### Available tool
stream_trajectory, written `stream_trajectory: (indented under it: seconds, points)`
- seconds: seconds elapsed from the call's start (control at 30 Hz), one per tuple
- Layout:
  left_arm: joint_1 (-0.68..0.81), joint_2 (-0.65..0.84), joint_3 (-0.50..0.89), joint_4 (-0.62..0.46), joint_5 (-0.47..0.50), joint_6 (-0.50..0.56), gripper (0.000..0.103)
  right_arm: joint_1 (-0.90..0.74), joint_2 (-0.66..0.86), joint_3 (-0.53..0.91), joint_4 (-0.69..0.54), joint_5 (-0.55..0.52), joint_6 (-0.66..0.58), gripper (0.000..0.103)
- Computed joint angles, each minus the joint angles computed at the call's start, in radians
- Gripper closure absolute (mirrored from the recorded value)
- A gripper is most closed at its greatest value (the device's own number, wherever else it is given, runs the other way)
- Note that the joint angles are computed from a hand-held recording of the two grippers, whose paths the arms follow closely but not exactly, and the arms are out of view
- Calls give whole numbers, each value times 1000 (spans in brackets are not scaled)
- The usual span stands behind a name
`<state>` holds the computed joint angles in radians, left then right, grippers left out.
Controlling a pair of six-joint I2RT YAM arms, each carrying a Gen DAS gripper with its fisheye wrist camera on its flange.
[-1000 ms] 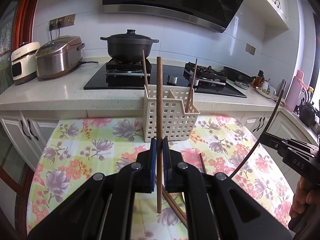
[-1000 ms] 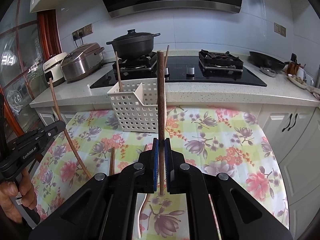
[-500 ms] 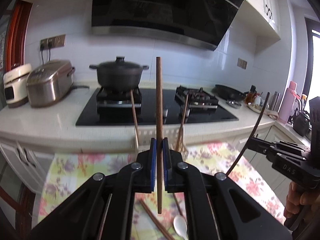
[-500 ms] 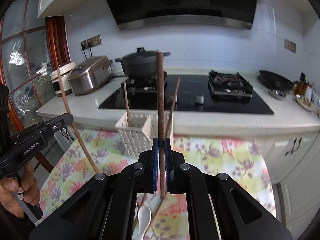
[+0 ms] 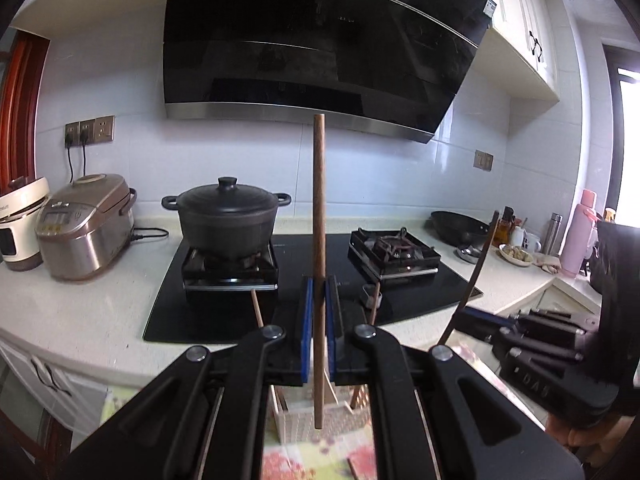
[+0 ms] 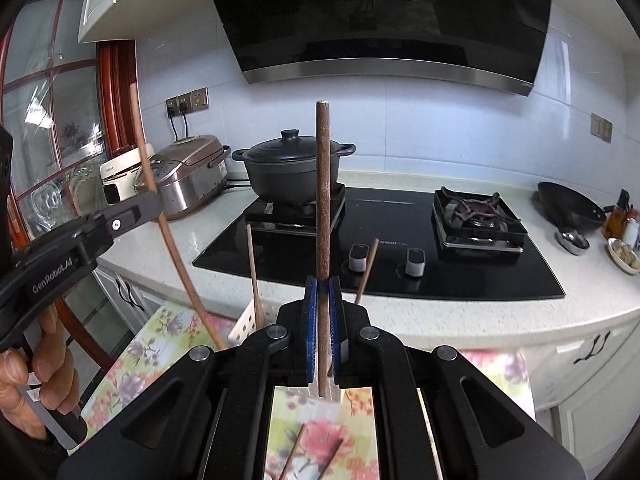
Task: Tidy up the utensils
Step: 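Carry the upright chopsticks over the white basket with both tools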
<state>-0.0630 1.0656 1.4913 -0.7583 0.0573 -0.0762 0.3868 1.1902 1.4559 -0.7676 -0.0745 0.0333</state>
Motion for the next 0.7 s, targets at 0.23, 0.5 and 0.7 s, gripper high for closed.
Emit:
stream_trajectory:
  seconds: [0.23,0.5,0.7]
  points:
    - [37,116,3,98,24,-7,97,6,126,53,64,-2,5,97]
    - [67,140,-163,220,49,-19,97,24,192,-5,129,-9,11,97]
    - [74,157,-256,291,59,-23,97,22,209,-58,159,-9,13,97]
